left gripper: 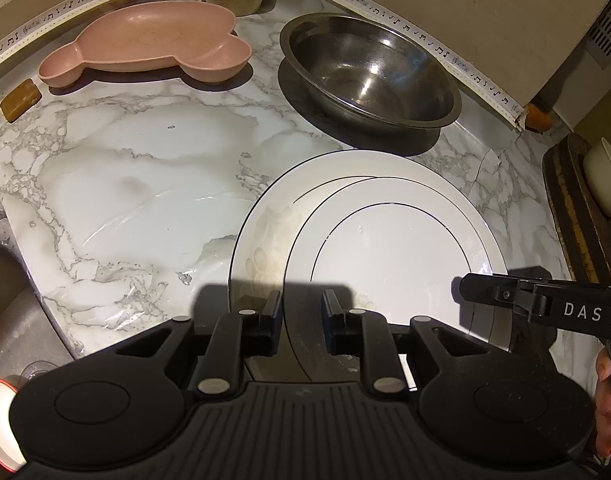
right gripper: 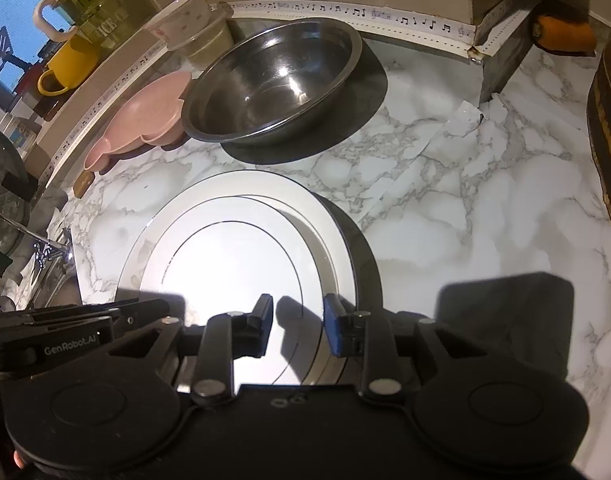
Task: Organize plates and bowls
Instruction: 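Lift the large white plate and lower it onto the small white plate, then open both grippers and release the large white plate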
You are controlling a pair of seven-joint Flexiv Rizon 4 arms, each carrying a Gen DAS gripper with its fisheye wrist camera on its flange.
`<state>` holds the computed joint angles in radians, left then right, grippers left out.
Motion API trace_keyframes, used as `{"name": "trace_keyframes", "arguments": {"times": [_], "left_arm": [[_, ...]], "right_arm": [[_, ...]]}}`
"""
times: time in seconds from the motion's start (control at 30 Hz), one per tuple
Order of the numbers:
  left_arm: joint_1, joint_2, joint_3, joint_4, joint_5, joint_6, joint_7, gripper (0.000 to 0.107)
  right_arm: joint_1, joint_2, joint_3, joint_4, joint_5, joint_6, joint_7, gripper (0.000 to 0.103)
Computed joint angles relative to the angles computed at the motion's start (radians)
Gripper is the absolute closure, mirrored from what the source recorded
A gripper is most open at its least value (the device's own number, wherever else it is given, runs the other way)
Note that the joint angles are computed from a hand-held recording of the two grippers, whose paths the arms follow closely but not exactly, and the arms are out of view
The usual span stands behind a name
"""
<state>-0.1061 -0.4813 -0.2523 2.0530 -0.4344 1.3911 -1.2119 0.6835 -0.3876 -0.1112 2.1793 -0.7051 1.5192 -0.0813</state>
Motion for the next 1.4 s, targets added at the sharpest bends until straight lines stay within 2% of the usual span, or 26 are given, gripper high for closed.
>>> {"name": "trace_keyframes", "arguments": {"times": [0.13, 0.53, 0.73, 0.87, 1.07, 1.33, 1.37, 1.4], "left_arm": [[-0.006, -0.001, 0.008, -0.005, 0.009, -0.007, -0.004, 0.087], [-0.006, -0.002, 0.012, -0.009, 0.019, -0.018, 0.002, 0.087], [-0.011, 0.004, 0.023, -0.015, 0.023, -0.037, 0.006, 0.087], [-0.005, 0.022, 0.020, -0.010, 0.024, -0.041, 0.032, 0.087], [0.088, 0.075, -0.112, 0.065, -0.122, 0.005, 0.199, 0.087], [0.092, 0.122, -0.142, 0.096, -0.239, 0.076, 0.309, 0.086], [0.096, 0.126, -0.147, 0.094, -0.254, 0.083, 0.318, 0.079], [0.107, 0.129, -0.163, 0.095, -0.278, 0.096, 0.336, 0.068]], "right_arm": [[-0.017, 0.000, 0.021, -0.001, 0.020, 0.008, -0.015, 0.069], [-0.062, 0.016, 0.091, -0.012, 0.089, -0.036, -0.098, 0.064], [-0.028, 0.046, 0.027, 0.008, -0.008, -0.031, -0.052, 0.053], [-0.041, 0.052, 0.023, 0.013, -0.068, -0.026, -0.004, 0.052], [-0.057, 0.065, 0.025, 0.013, -0.162, -0.028, 0.033, 0.051], [-0.097, 0.071, 0.071, -0.049, -0.290, -0.071, 0.034, 0.033], [-0.105, 0.069, 0.080, -0.064, -0.300, -0.077, 0.024, 0.030], [-0.113, 0.064, 0.090, -0.080, -0.304, -0.082, 0.011, 0.029]]}}
